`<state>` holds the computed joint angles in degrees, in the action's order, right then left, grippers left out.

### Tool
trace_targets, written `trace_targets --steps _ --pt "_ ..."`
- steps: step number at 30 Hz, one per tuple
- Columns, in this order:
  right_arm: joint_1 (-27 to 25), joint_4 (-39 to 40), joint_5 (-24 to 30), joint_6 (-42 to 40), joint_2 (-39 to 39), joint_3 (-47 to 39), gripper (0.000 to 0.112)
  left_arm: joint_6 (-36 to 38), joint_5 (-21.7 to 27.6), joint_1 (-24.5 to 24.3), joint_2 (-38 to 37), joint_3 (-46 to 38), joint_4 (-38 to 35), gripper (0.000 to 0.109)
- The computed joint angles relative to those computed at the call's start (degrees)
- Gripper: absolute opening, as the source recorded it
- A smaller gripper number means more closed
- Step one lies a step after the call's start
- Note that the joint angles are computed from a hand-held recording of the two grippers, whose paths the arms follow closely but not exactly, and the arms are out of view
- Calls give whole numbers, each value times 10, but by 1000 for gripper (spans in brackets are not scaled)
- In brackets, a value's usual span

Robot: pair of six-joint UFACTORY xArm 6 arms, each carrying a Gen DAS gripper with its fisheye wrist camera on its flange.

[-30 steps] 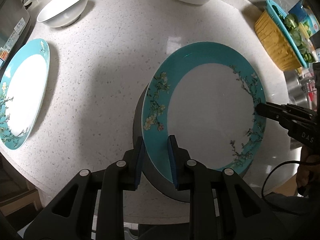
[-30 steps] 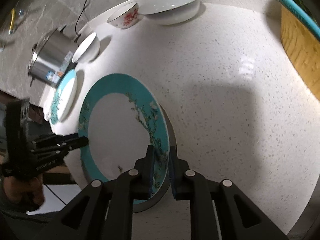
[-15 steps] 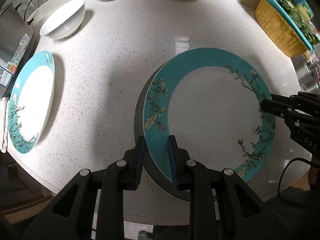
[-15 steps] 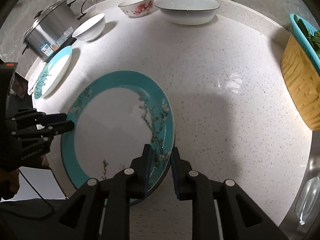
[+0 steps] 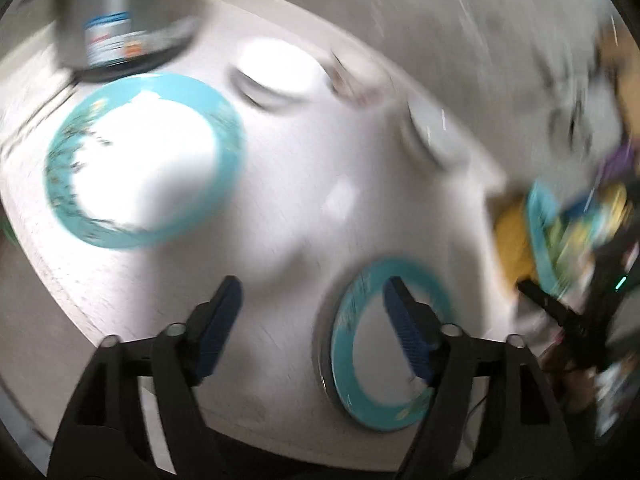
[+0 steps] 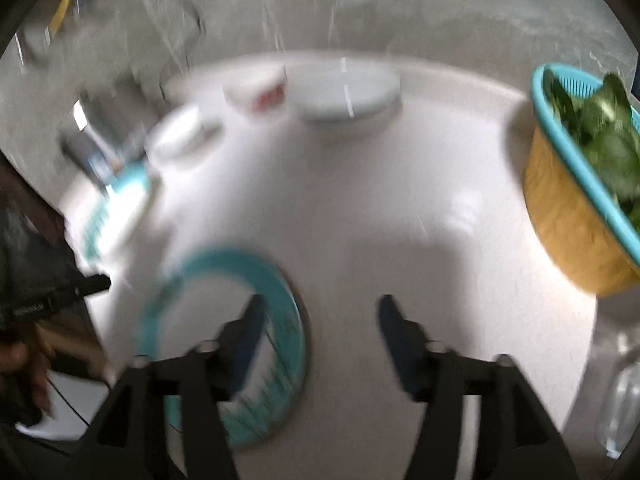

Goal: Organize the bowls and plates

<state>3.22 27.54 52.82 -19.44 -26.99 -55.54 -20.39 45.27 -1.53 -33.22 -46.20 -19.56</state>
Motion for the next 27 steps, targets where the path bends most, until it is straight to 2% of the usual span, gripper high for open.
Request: trace_targets --steps 1,2,4,5,6,9,11,13,14,16,18,21,23,25,27 --pt "-9 54 16 -6 16 -23 86 13 6 27 -7 1 -24 91" --pt "-8 94 31 9 35 -52 87 18 18 55 -8 -4 -37 92" --pt "8 134 51 37 62 -87 103 78 80 130 17 -37 -104 92" --pt "18 174 58 27 72 -96 103 92 100 157 35 -55 -110 92" --pt "39 212 56 6 85 -104 103 110 98 182 47 -66 -105 92" --pt "116 259 -3 -12 125 -120 103 202 96 230 99 -101 -97 92" --pt "161 288 -34 -12 164 -136 103 262 127 267 152 -135 -108 92" --pt "206 277 -55 20 219 -172 103 302 135 296 199 -159 -126 92" --pt "220 255 -60 35 241 -188 103 344 132 310 213 -161 -159 92" --pt "246 182 -44 83 309 -259 103 416 139 323 246 -181 -191 92" --pt "255 168 -40 88 348 -298 103 474 161 328 278 -206 -201 92" --pt "258 161 -35 111 396 -333 103 502 172 330 306 -225 -217 92" --pt "255 150 -9 144 426 -358 103 508 183 333 323 -235 -226 92" --pt "250 146 33 175 462 -394 93 512 199 337 336 -246 -234 92" --pt "251 159 27 164 464 -387 91 500 213 337 358 -264 -227 92"
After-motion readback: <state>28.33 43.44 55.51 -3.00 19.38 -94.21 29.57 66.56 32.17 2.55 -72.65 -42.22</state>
